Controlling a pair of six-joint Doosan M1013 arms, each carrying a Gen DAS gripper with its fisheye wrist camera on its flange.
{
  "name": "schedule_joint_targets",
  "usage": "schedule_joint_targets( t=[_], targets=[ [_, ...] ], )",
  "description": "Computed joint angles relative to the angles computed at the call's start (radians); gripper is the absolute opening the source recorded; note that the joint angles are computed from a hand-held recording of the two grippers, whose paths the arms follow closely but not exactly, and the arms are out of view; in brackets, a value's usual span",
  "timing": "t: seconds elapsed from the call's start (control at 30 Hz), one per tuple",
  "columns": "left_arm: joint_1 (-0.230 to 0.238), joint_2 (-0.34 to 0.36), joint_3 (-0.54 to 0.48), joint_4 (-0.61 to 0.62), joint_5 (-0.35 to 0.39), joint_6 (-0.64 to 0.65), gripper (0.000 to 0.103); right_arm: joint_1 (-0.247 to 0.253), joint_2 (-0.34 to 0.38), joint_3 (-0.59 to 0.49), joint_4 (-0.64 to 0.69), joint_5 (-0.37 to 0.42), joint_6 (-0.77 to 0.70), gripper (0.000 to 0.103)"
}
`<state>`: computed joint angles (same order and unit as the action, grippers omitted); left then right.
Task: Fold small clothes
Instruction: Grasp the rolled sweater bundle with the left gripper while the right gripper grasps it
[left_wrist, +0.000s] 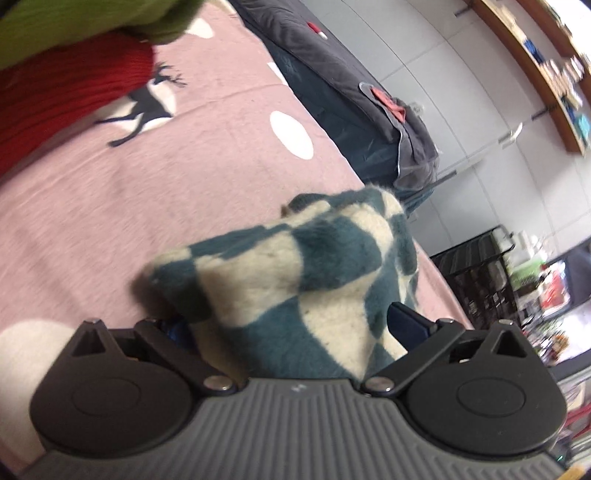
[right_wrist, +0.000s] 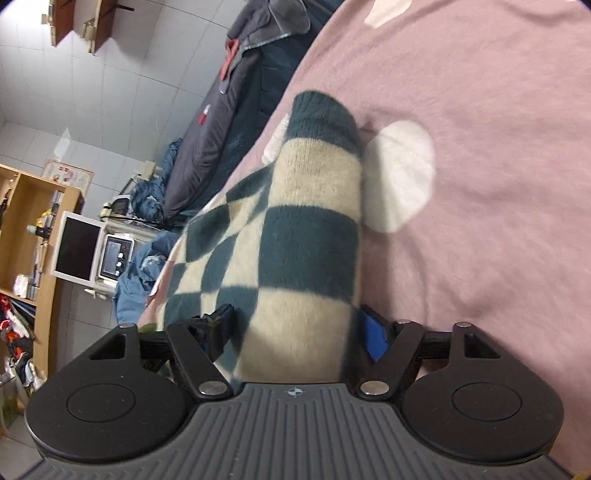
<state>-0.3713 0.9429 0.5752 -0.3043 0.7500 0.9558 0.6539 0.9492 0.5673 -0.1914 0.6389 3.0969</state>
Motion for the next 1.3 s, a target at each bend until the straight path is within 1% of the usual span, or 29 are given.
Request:
schedule_joint_targets(
  t=[0.13, 0.23, 0.27, 0.33, 0.37, 0.4, 0.47, 0.5, 0.53, 0.57, 0.63, 0.67, 0.7, 0.8, 0.87, 0.93, 1.0, 1.1, 1.17, 1.23, 1.3],
  targets=[
    [-0.014, 0.052, -0.113, 0.081, 0.097, 0.024, 0.103, -0.002, 0.044, -0.093, 0.012, 0.074, -0.049, 0.103],
    [-0.018, 0.076, -0.163, 0.104, 0.130, 0.028, 0.103, -0.002, 0.053, -0.110, 0.002, 0.090, -0.070, 0.103],
    [-0.019, 0.078, -0.168, 0.106, 0.135, 0.033, 0.103, -0.002, 0.057, -0.116, -0.002, 0.098, -0.079, 0.100],
    [-0.021, 0.087, -0.190, 0.115, 0.155, 0.044, 0.103, -0.001, 0.054, -0.105, -0.015, 0.088, -0.081, 0.095],
    [-0.023, 0.098, -0.215, 0.124, 0.175, 0.046, 0.103, 0.000, 0.051, -0.098, -0.019, 0.082, -0.077, 0.091],
    [-0.025, 0.098, -0.216, 0.131, 0.181, 0.051, 0.102, 0.000, 0.047, -0.088, -0.020, 0.077, -0.080, 0.087],
    [-0.030, 0.110, -0.243, 0.157, 0.203, 0.047, 0.100, -0.001, 0.057, -0.109, -0.018, 0.089, -0.087, 0.082],
    [-0.031, 0.110, -0.246, 0.165, 0.205, 0.046, 0.096, -0.001, 0.059, -0.114, -0.017, 0.093, -0.090, 0.078],
    [-0.032, 0.110, -0.246, 0.163, 0.201, 0.044, 0.090, -0.001, 0.054, -0.104, -0.019, 0.089, -0.091, 0.076],
    [-0.031, 0.099, -0.222, 0.151, 0.181, 0.047, 0.086, -0.001, 0.054, -0.105, -0.020, 0.089, -0.091, 0.072],
    [-0.022, 0.076, -0.170, 0.080, 0.135, 0.070, 0.062, 0.004, 0.049, -0.096, -0.041, 0.087, -0.072, 0.067],
    [-0.016, 0.062, -0.138, 0.031, 0.112, 0.087, 0.059, 0.007, 0.051, -0.102, -0.057, 0.093, -0.061, 0.065],
    [-0.014, 0.058, -0.132, 0.017, 0.109, 0.093, 0.055, 0.012, 0.065, -0.133, -0.073, 0.119, -0.059, 0.063],
    [-0.018, 0.036, -0.103, 0.029, 0.099, 0.142, 0.048, 0.025, 0.086, -0.196, -0.125, 0.184, -0.097, 0.057],
    [-0.021, 0.022, -0.087, 0.021, 0.100, 0.171, 0.046, 0.037, 0.095, -0.231, -0.167, 0.223, -0.149, 0.056],
    [-0.024, -0.009, -0.036, -0.016, 0.088, 0.207, 0.045, 0.051, 0.073, -0.203, -0.226, 0.221, -0.176, 0.055],
    [-0.031, -0.052, 0.038, -0.057, 0.056, 0.257, 0.044, 0.063, 0.034, -0.142, -0.283, 0.216, -0.192, 0.055],
    [-0.051, -0.121, 0.158, -0.108, 0.005, 0.327, 0.044, 0.074, -0.065, 0.037, -0.369, 0.147, -0.151, 0.055],
    [-0.069, -0.157, 0.220, -0.118, -0.005, 0.353, 0.045, 0.078, -0.125, 0.143, -0.407, 0.119, -0.098, 0.055],
    [-0.090, -0.183, 0.265, -0.119, 0.001, 0.360, 0.045, 0.081, -0.173, 0.221, -0.407, 0.117, -0.084, 0.055],
    [-0.111, -0.211, 0.315, -0.126, -0.017, 0.386, 0.045, 0.090, -0.205, 0.270, -0.410, 0.132, -0.065, 0.055]
  ],
)
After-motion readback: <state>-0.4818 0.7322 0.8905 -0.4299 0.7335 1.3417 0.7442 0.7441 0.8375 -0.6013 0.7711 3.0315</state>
